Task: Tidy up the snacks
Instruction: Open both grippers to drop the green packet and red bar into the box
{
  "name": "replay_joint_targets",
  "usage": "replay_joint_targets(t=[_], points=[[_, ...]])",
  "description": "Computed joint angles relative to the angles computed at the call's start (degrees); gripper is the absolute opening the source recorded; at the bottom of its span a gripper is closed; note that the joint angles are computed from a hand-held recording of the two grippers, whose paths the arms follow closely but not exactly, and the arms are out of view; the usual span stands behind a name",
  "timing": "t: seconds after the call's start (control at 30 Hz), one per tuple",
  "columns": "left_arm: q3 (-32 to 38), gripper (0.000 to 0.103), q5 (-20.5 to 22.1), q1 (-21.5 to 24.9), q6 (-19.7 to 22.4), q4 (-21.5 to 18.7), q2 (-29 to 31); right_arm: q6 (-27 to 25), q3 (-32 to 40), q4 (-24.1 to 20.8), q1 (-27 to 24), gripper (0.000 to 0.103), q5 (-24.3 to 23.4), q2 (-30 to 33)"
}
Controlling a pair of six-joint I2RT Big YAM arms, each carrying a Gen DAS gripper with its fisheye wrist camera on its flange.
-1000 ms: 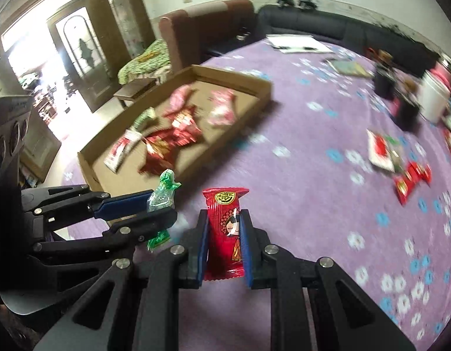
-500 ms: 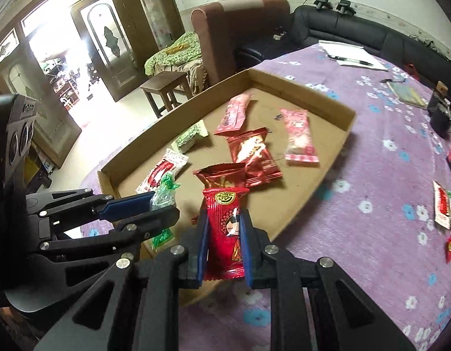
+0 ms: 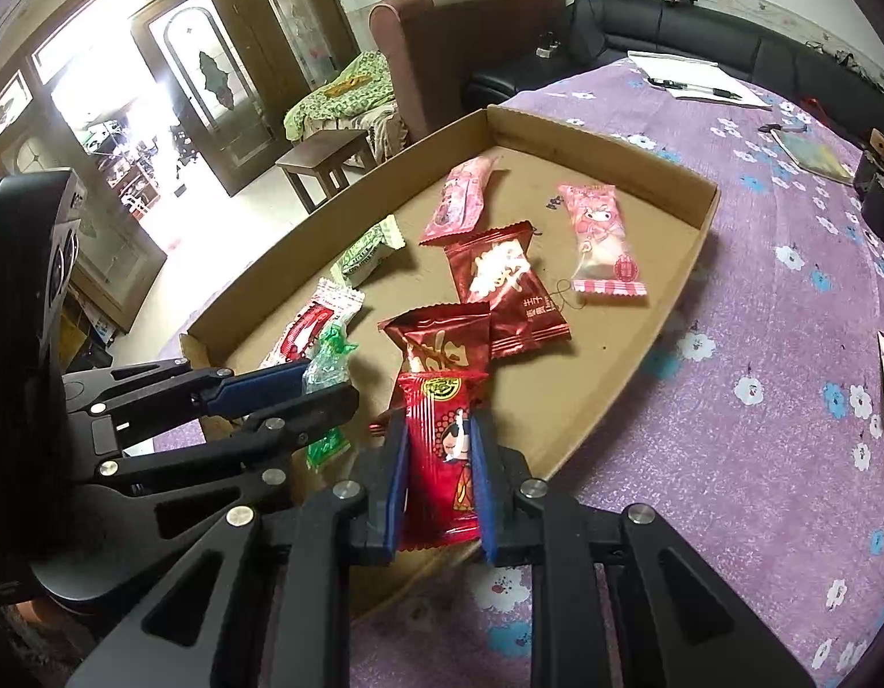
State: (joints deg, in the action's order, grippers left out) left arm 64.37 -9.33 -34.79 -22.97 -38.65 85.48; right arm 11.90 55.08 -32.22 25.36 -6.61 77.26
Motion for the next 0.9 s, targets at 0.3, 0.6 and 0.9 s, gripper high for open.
replay_joint_targets(t=[0.3, 0.6, 0.9], points=[[0.06, 0.032, -3.29, -0.76, -0.92, -1.00, -0.31, 0.22, -1.10, 0.57, -0.24, 0.029, 0.65, -1.09], [-0.43, 0.036, -5.69, -2.49, -1.68, -0.29, -2.05, 0.25, -4.17, 1.55, 0.39, 0.032, 2.37, -5.66], [1.41, 0.036, -7.96, -7.26, -1.46, -0.86, -2.14, 0.92, -8.72, 0.83, -2.51, 0.032, 2.68, -13.17]])
